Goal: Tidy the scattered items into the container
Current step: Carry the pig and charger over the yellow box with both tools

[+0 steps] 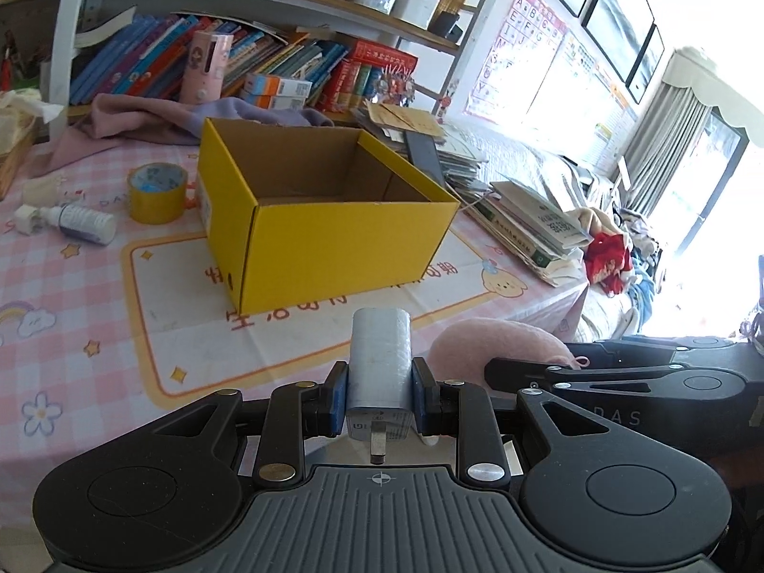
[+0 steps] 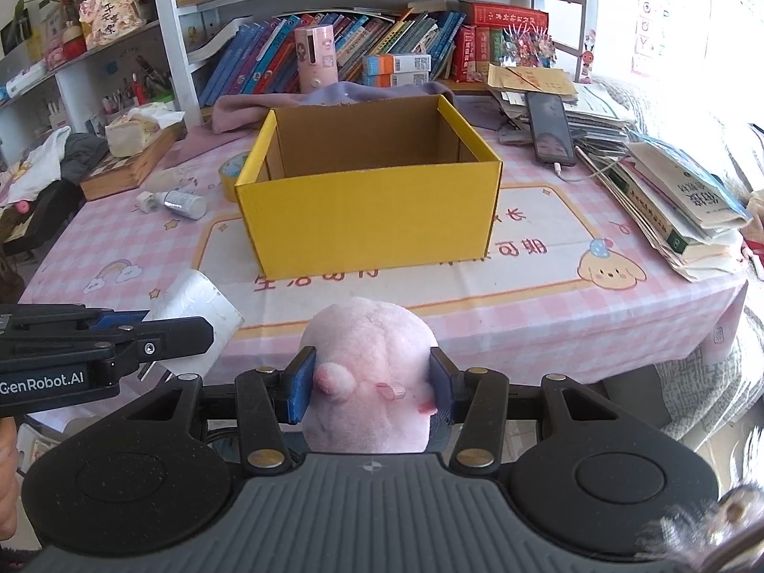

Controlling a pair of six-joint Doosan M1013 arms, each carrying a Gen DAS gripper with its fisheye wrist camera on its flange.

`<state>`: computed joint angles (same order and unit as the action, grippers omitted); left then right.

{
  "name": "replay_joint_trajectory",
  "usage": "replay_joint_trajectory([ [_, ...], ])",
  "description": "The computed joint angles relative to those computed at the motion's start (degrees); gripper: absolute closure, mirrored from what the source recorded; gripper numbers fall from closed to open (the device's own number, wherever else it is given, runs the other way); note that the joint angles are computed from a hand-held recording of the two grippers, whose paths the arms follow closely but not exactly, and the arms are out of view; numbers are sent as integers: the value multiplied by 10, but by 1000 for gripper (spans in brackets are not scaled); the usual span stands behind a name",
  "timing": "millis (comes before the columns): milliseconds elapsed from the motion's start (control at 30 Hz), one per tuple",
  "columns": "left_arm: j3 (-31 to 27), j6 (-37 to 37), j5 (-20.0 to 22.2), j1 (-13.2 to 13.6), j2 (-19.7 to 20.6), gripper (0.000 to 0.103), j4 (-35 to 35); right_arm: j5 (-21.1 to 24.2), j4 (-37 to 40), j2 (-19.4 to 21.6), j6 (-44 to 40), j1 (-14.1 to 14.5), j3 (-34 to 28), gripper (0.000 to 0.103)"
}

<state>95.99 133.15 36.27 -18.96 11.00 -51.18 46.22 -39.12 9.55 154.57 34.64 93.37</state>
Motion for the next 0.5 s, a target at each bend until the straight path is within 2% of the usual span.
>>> replay_joint_trajectory([
  [267, -45, 25, -19, -9, 27, 78, -2, -42, -33, 13, -10, -28, -19, 57],
  [500, -95, 26, -59, -20, 54, 78, -11, -99, -91, 23, -35, -66, -45, 57],
])
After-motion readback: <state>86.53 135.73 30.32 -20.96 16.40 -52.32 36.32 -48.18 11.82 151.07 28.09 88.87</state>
